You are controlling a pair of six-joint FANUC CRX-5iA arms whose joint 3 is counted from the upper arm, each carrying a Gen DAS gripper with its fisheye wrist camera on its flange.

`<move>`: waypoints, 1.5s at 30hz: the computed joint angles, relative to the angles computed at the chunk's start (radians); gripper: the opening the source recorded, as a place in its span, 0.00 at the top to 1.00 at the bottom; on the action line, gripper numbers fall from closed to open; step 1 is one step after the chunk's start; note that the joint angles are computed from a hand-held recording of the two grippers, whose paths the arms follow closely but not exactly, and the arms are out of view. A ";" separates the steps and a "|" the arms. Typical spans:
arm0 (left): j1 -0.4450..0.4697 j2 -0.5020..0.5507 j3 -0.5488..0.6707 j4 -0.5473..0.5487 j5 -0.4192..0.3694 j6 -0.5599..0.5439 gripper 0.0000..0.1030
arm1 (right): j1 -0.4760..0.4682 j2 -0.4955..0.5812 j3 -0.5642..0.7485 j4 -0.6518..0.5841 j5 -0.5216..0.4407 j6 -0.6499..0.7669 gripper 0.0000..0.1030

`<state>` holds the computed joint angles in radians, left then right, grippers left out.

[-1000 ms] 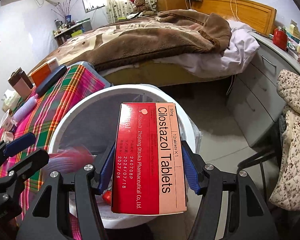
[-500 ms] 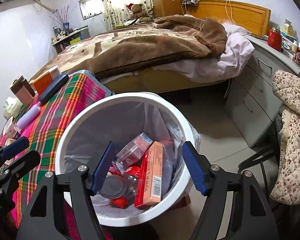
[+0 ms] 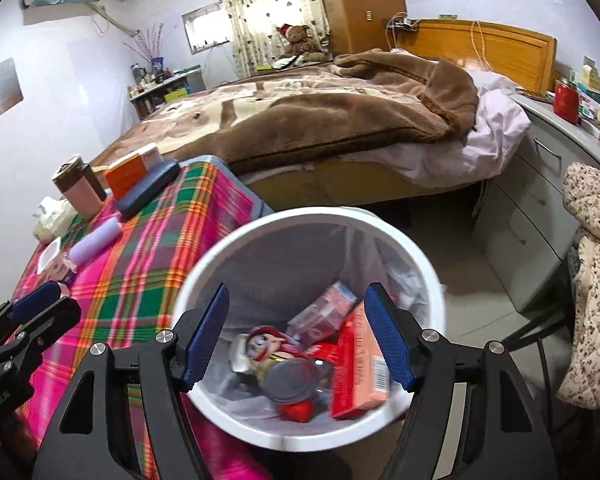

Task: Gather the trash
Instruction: 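Withdraw both open tools from the bin back over the bed, then grasp the white foam net sleeve with the right tool while the left grasps the white paper bag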

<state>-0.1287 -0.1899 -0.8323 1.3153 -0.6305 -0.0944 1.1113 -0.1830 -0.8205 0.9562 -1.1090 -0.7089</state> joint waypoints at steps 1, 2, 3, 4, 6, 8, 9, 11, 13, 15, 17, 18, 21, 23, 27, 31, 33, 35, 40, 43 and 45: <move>0.009 -0.002 -0.001 0.010 0.006 -0.010 0.40 | -0.004 0.009 0.006 0.012 0.008 -0.002 0.30; 0.020 -0.003 0.000 0.014 0.008 -0.010 0.40 | -0.010 0.017 0.011 0.024 0.017 0.000 0.30; 0.042 0.001 0.003 0.011 -0.002 -0.006 0.40 | -0.015 0.025 0.017 0.034 0.026 0.001 0.30; 0.055 0.003 0.007 0.007 -0.007 -0.001 0.40 | -0.023 0.036 0.025 0.046 0.039 0.005 0.30; 0.074 0.003 0.004 0.024 0.004 -0.015 0.40 | -0.034 0.050 0.035 0.065 0.058 0.009 0.30; 0.091 0.004 0.001 0.044 0.026 -0.032 0.40 | -0.048 0.070 0.050 0.086 0.083 0.017 0.30; 0.107 0.011 0.006 0.042 0.019 -0.029 0.40 | -0.059 0.082 0.059 0.099 0.101 0.023 0.30; 0.138 0.026 0.018 0.030 0.014 -0.011 0.40 | -0.069 0.100 0.074 0.112 0.120 0.033 0.31; 0.159 0.041 0.027 0.034 0.028 -0.010 0.40 | -0.085 0.121 0.088 0.134 0.146 0.037 0.31; 0.185 0.059 0.038 0.032 0.030 -0.005 0.39 | -0.107 0.140 0.103 0.149 0.183 0.050 0.31; 0.204 0.074 0.048 0.033 0.045 0.003 0.39 | -0.116 0.161 0.120 0.159 0.204 0.057 0.30; 0.213 0.081 0.052 0.036 0.047 0.001 0.39 | -0.124 0.169 0.128 0.163 0.218 0.065 0.30; 0.232 0.104 0.067 0.041 0.063 -0.001 0.36 | -0.155 0.202 0.155 0.178 0.274 0.087 0.30; 0.245 0.122 0.078 0.037 0.079 0.002 0.34 | -0.167 0.226 0.178 0.176 0.294 0.099 0.30; 0.275 0.161 0.105 -0.001 0.083 0.020 0.34 | -0.197 0.271 0.222 0.174 0.339 0.120 0.31; 0.293 0.210 0.147 -0.099 0.113 0.082 0.34 | -0.227 0.317 0.269 0.150 0.391 0.143 0.30; 0.303 0.236 0.167 -0.142 0.111 0.116 0.34 | -0.240 0.335 0.288 0.141 0.410 0.149 0.30; 0.305 0.251 0.175 -0.167 0.110 0.126 0.34 | -0.247 0.356 0.315 0.122 0.417 0.165 0.30; 0.299 0.280 0.190 -0.187 0.136 0.142 0.34 | -0.269 0.400 0.372 0.102 0.441 0.220 0.31; 0.311 0.306 0.218 -0.216 0.098 0.164 0.34 | -0.275 0.430 0.412 0.072 0.445 0.263 0.31; 0.317 0.320 0.234 -0.232 0.080 0.182 0.34 | -0.287 0.449 0.438 0.054 0.471 0.276 0.30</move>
